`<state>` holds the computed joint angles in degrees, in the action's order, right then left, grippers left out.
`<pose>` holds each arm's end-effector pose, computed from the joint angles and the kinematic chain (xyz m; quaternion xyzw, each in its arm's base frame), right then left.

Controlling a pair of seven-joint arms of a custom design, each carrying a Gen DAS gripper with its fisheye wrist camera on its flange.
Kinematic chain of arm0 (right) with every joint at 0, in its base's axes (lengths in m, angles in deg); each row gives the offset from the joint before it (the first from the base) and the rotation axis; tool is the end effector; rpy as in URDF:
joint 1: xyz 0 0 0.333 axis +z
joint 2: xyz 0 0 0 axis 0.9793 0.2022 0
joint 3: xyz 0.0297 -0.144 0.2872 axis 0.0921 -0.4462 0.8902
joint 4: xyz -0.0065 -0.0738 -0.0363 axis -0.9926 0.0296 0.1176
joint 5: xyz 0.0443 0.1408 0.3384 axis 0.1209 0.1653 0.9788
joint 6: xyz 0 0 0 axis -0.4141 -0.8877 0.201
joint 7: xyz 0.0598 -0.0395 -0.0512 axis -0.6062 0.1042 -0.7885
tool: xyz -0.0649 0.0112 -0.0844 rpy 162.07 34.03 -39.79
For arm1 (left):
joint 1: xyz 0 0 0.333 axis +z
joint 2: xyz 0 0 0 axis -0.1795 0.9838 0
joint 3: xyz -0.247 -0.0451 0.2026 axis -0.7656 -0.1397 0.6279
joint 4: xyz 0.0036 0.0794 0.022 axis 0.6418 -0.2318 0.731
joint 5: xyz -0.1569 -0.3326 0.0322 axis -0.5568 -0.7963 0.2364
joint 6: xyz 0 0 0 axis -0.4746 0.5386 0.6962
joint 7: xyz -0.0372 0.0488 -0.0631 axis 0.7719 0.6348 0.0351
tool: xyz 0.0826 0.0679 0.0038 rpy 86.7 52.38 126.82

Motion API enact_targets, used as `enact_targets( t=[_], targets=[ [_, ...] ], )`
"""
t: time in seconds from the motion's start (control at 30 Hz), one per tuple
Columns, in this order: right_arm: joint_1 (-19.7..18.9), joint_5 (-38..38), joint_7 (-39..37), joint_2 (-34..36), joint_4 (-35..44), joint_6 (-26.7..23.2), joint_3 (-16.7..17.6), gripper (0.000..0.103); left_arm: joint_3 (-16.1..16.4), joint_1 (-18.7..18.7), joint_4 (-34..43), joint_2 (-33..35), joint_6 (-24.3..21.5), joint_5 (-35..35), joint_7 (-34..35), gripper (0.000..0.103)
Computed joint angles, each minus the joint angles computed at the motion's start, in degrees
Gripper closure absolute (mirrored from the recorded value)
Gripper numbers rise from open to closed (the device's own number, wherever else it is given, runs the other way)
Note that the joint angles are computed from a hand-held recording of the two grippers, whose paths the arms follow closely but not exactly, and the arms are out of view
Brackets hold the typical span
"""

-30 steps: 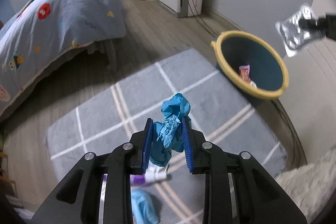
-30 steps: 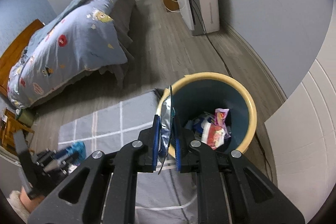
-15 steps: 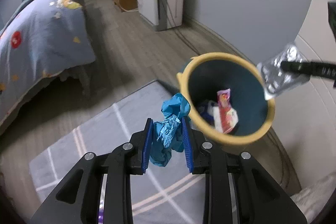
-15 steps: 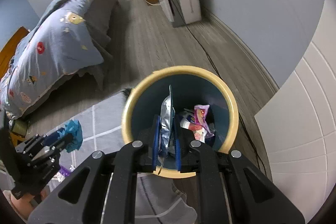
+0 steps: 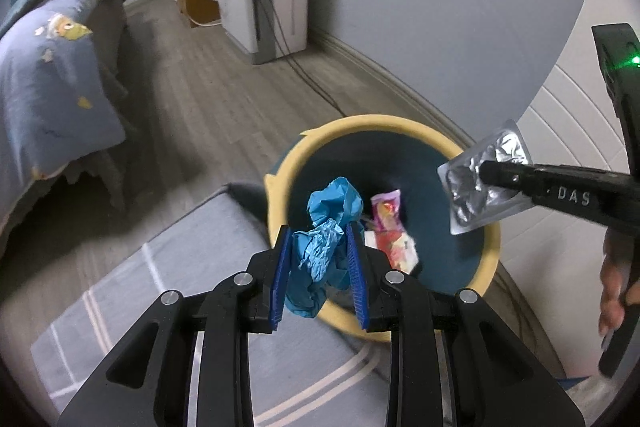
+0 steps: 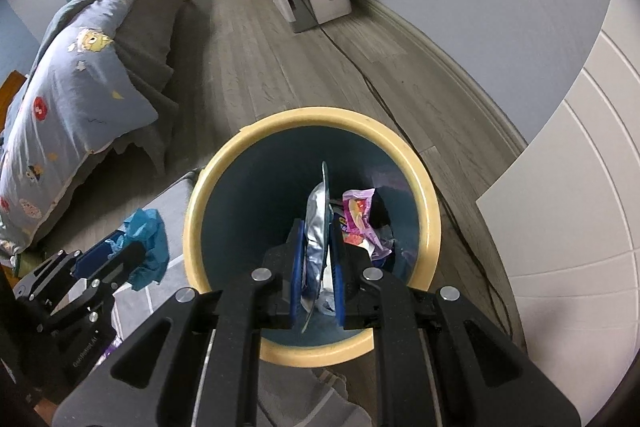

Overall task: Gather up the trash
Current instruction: 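Carry the blister pack and blue mask over the bin with both tools, then open both tools to drop the blister pack and mask into the bin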

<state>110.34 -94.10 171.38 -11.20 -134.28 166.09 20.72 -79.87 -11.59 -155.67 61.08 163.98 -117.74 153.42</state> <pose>0.5216 0.3836 0.4766 -0.4569 0.8552 -0.1376 0.2023 0.6039 -0.1118 0.4712 -0.3595 0.8852 -0.2808 0.0909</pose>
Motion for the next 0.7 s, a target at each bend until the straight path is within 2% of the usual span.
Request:
enact_targets(
  t=[0.2, 0.4, 0.47, 0.5, 0.53, 0.57, 0.6, 0.7],
  targets=[
    [0.08, -0.96, 1.90, 0.29, 0.32, -1.36, -0.67, 0.091, -0.68, -1.35, 1.49, 2.44, 0.81, 1.92, -2.27, 0.074],
    [0.23, -1.91, 3.47, 0.79, 1.10, -2.52, -0.67, 0.091, -1.86, -1.16, 2.07, 3.06, 1.14, -1.16, -0.64, 0.074],
    [0.12, -1.83, 3.44, 0.81, 1.13, -2.52, -0.64, 0.091, -2.03, -1.11, 1.65, 2.83, 1.74, -2.06, -0.01, 0.069],
    [0.09, -1.72, 3.51, 0.82, 1.12, -2.72, -0.64, 0.090, -2.00, -1.17, 1.58, 2.77, 1.74, -2.11, 0.01, 0.063],
    [0.04, -1.59, 3.41, 0.89, 1.21, -2.85, -0.62, 0.090, -1.85, -1.30, 1.44, 2.78, 2.01, -1.79, -0.20, 0.052],
    [-0.05, -1.34, 3.19, 1.00, 1.29, -2.84, -0.56, 0.087, -1.73, -1.45, 1.19, 2.74, 2.59, -1.49, -0.47, 0.048],
    [-0.05, -1.26, 3.11, 1.11, 1.47, -2.96, -0.56, 0.077, -1.69, -1.43, 0.84, 2.67, 3.21, -1.53, -0.37, 0.046],
    [0.18, -1.67, 3.56, 1.18, 1.77, -3.00, -0.67, 0.061, -1.30, -1.43, 0.73, 2.94, 3.89, -0.73, -1.57, 0.040]
  ],
)
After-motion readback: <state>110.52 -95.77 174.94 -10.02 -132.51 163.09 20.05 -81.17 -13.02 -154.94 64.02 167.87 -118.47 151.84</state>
